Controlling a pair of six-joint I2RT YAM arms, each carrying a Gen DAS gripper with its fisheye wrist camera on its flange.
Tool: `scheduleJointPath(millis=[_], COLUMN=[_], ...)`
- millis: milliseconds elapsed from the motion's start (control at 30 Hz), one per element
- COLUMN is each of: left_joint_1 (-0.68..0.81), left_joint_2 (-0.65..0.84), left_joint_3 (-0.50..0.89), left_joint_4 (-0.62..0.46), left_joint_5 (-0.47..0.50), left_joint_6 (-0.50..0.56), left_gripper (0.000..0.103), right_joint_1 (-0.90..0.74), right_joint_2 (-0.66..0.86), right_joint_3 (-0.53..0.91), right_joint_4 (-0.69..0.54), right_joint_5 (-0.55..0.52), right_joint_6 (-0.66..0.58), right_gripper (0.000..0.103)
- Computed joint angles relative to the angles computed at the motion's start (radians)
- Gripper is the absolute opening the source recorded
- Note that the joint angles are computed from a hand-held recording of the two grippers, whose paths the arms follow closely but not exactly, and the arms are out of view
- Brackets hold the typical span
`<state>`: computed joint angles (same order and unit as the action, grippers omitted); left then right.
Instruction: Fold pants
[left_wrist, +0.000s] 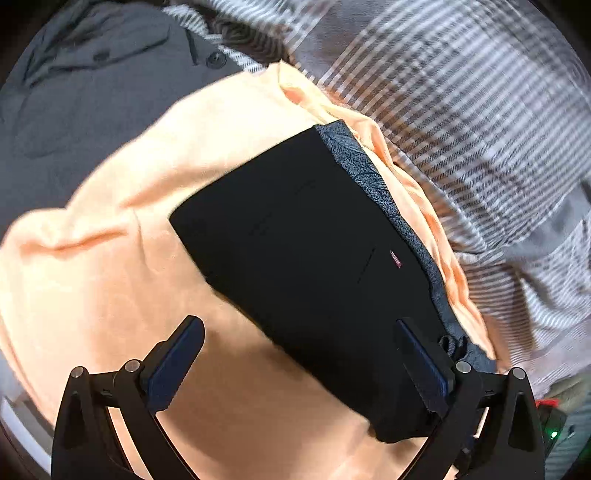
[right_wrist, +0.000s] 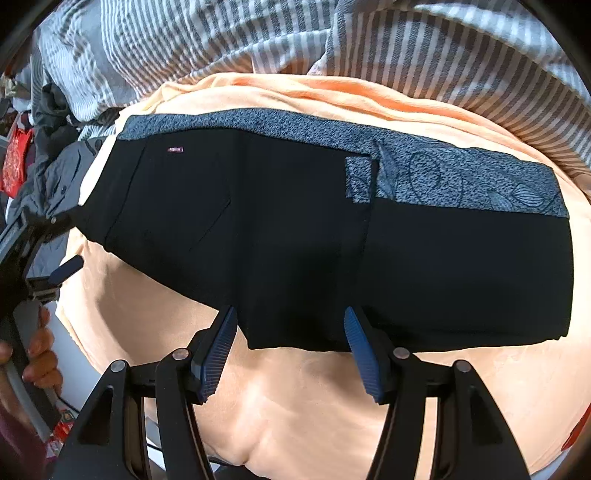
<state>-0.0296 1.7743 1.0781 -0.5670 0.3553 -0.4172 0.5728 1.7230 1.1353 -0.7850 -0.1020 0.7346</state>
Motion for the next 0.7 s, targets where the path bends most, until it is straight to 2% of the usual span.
scheduleJointPath(millis=[167, 200, 233, 433, 533, 700], left_joint_1=[0.011, 0.019, 0.024, 0.052, 0.050, 0.055], left_joint_2=[0.039, 0.050, 0.055, 0.085, 0.070, 0.125], left_joint_3=[-0.037, -0.046, -0.053, -0.064, -0.075, -0.059], left_joint_4=[0.104, 0.137, 0.151, 0.240, 0.286, 0.286], left_joint_5=[0.083, 0.110, 0.128, 0.234, 0.255, 0.259], left_joint_6=[-0.031, -0.049, -0.058, -0.123, -0.142, -0.132], left_gripper=[0.102, 0.094, 0.091, 0.091, 0.091, 0.091], right_joint_1=[0.007, 0.008, 0.009, 0.025, 0.031, 0.035], right_joint_2=[0.014, 0.018, 0.023, 0.046, 0.048, 0.055], right_joint_3=[0.009, 0.013, 0.017, 0.043, 0.056, 0.080], right_joint_4=[0.004, 0.004, 0.002, -0.008, -0.009, -0.007], right_joint_5=[-0.011, -0.011, -0.011, -0.015, -0.015, -0.018], right_joint_6=[0.007, 0.008, 0.008, 0.018, 0.024, 0.028], right_gripper=[0.065, 0.065, 0.065, 0.065, 0.065, 0.065])
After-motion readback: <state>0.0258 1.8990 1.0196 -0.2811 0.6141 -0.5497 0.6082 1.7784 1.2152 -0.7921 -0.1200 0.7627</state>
